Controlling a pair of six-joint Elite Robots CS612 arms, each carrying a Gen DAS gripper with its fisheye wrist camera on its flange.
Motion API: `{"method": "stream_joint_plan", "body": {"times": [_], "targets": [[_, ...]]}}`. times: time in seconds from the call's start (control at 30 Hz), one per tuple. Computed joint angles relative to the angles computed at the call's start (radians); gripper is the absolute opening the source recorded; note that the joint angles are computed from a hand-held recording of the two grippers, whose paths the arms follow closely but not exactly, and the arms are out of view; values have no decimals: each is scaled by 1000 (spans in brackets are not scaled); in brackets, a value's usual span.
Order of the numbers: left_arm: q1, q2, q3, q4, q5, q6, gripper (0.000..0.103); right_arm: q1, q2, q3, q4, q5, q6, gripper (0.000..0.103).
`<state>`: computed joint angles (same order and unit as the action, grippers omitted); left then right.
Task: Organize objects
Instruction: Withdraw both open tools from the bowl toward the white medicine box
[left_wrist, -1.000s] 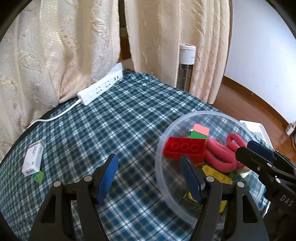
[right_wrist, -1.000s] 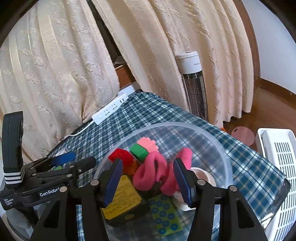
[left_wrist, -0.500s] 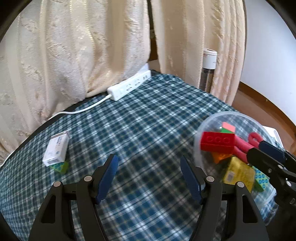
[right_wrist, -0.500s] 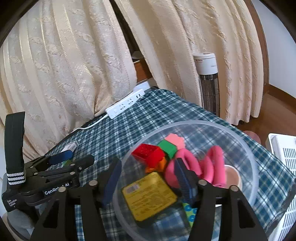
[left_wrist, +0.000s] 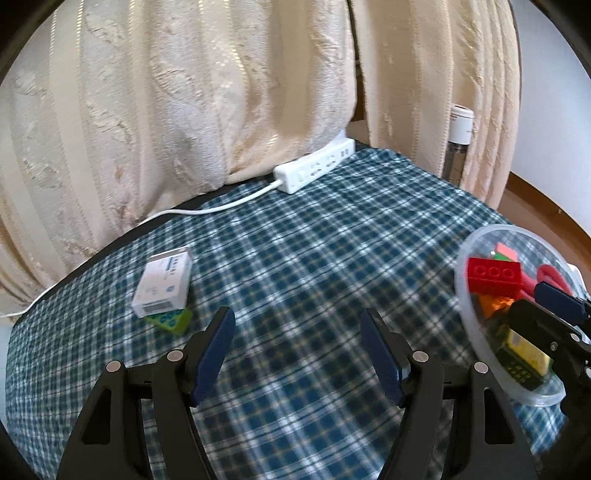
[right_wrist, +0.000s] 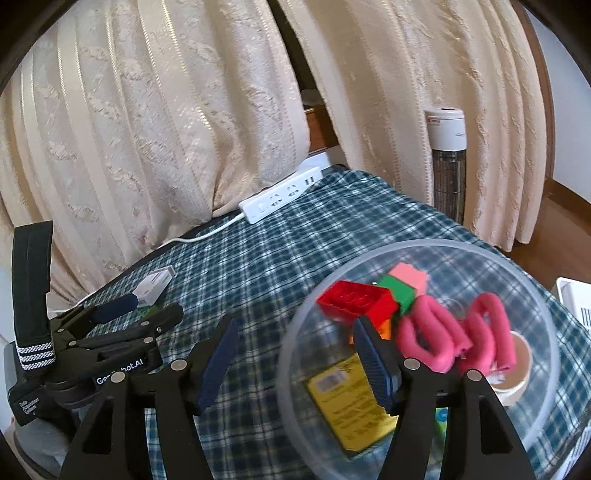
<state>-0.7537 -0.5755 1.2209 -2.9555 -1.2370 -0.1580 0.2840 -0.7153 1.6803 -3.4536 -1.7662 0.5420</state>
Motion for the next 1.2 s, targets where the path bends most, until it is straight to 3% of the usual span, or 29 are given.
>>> {"method": "stream_joint_plan", "body": {"times": [0.83,1.2], "targets": [[48,-11,36,2,40,-66,72,37,66,-159,169,79,-64,71],[84,-1,19,44,11,-127,72,41,95,-225,232,126,-92,71]]}}
